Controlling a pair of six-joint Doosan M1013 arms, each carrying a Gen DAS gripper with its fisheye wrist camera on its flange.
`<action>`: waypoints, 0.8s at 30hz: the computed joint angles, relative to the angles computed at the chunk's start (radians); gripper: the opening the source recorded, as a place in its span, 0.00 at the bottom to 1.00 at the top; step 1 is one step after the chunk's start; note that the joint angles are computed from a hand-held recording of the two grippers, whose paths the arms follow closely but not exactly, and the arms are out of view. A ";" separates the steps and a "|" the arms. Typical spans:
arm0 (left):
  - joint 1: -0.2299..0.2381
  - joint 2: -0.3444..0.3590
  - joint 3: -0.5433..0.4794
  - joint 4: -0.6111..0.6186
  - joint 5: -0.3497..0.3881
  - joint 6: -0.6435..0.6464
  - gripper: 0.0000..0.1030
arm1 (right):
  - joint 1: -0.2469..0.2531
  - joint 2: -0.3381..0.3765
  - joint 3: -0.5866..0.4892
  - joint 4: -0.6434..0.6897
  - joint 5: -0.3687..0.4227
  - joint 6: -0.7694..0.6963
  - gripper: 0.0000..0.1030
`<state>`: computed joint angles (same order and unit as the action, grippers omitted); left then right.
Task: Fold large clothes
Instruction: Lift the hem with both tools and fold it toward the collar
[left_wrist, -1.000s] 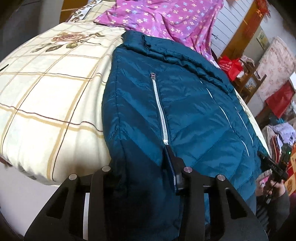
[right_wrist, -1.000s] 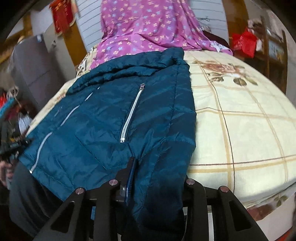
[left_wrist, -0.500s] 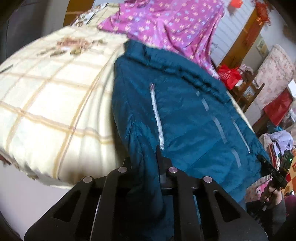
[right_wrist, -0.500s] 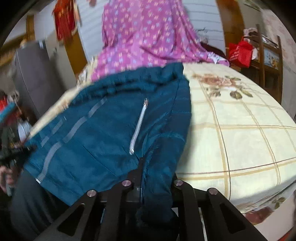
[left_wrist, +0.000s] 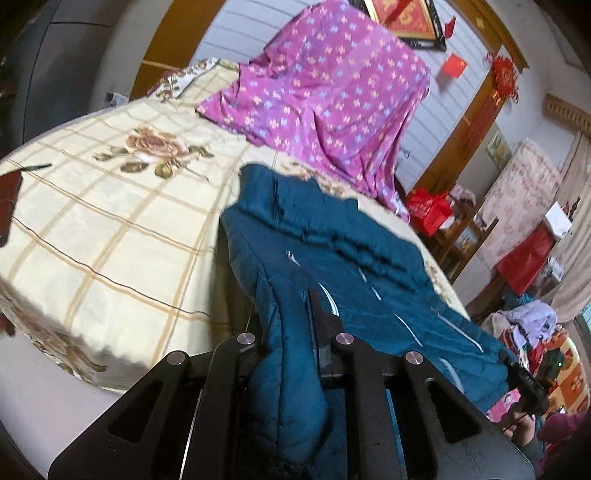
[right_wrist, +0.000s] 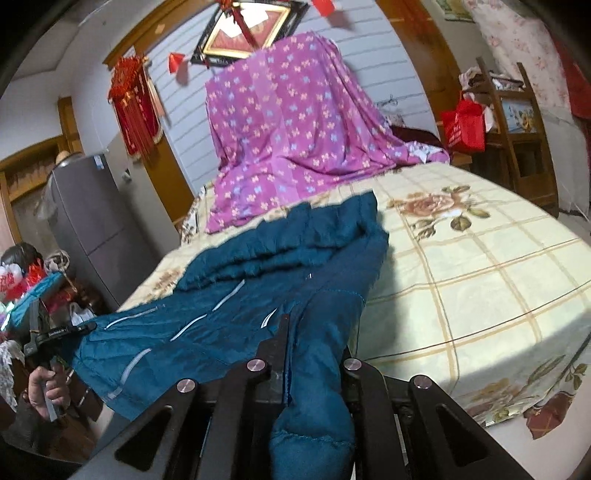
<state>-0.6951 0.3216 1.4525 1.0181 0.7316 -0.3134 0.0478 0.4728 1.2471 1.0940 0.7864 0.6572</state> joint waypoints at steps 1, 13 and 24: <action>-0.007 -0.009 0.006 0.016 0.008 -0.012 0.10 | -0.003 -0.011 0.011 0.018 -0.001 -0.014 0.09; -0.071 -0.066 0.028 0.210 0.079 -0.132 0.10 | -0.030 -0.109 0.092 0.164 -0.006 -0.162 0.09; -0.009 -0.003 -0.061 0.186 0.107 -0.105 0.10 | 0.011 -0.042 -0.020 0.073 -0.083 -0.090 0.09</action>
<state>-0.7043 0.3182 1.3914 1.2037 0.8388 -0.4180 0.0588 0.4312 1.2271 1.1674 0.7030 0.5670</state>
